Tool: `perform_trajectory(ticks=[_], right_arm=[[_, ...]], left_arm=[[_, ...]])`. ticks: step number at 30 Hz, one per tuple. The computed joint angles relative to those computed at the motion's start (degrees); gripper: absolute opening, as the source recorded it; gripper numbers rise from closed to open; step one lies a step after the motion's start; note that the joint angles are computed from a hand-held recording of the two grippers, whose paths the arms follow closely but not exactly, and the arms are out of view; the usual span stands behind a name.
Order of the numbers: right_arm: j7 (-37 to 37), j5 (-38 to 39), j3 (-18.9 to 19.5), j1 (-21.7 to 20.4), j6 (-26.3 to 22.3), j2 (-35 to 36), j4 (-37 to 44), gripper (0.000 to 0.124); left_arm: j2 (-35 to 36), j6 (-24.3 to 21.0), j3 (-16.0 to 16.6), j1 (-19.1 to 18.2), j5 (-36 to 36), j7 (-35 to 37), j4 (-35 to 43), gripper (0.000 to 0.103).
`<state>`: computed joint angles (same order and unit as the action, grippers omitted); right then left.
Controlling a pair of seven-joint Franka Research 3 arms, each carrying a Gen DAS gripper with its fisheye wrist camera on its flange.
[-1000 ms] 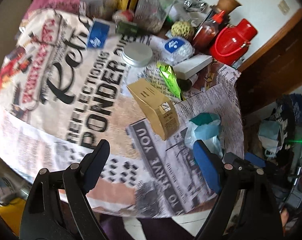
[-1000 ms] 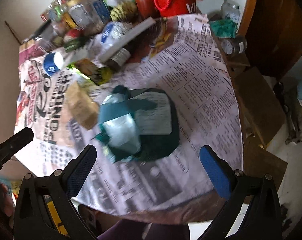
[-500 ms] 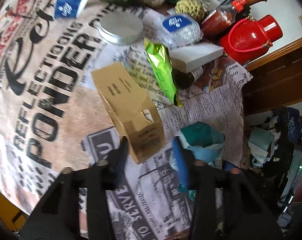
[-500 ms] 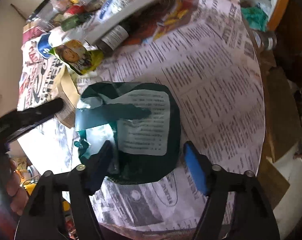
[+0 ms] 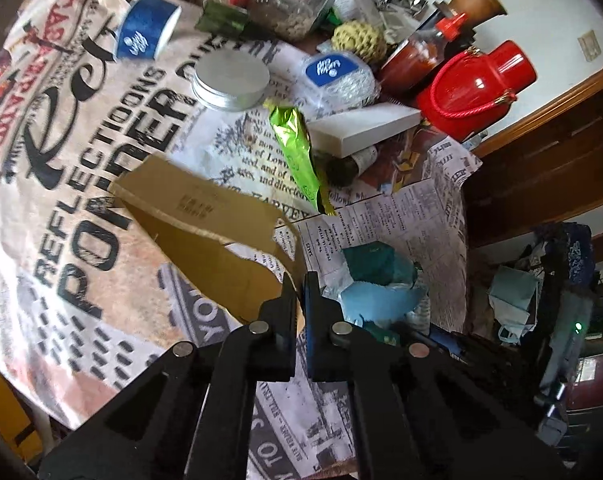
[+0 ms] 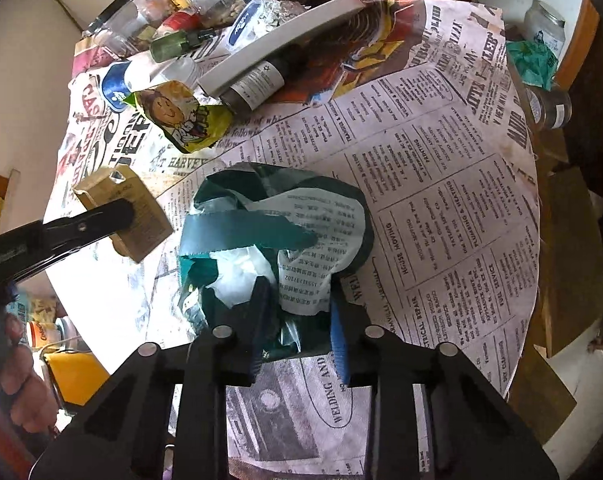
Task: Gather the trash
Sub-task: 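Lift the cardboard box and green bag and carry both over the white bucket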
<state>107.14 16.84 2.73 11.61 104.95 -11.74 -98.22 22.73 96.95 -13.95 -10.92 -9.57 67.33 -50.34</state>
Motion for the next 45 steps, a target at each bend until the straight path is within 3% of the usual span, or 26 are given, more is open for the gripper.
perform_trajectory(ticks=[3,12,20,28,37,45], right_arm=[[0.0,-0.3,0.1,0.1,-0.1,0.1,0.6,0.017],[4.8,-4.8,1.6,0.2,0.9,-2.4,2.3,0.015],[16.1,-14.3,6.6,0.6,2.6,-6.9,3.8,0.015],[28.9,-24.5,14.3,1.9,1.2,-10.7,5.9,0.015],[43.5,-32.2,23.8,3.5,-5.4,-13.1,9.3,0.015],[49.4,-32.7,27.6,6.8,-12.1,-11.8,11.6,0.015]], left_arm=[[-0.5,-1.4,0.6,-0.7,2.6,0.2,1.2,0.001],[-9.5,3.1,1.4,0.8,4.7,6.5,-5.9,0.001],[-21.6,7.2,3.4,4.4,-2.0,17.1,-16.9,0.001],[-37.1,8.9,9.8,5.0,-9.5,31.1,-30.0,0.001],[-50.7,5.6,17.7,2.3,-13.8,40.4,-40.7,0.001],[-57.1,-0.6,20.5,0.5,-13.3,42.9,-46.2,0.001]])
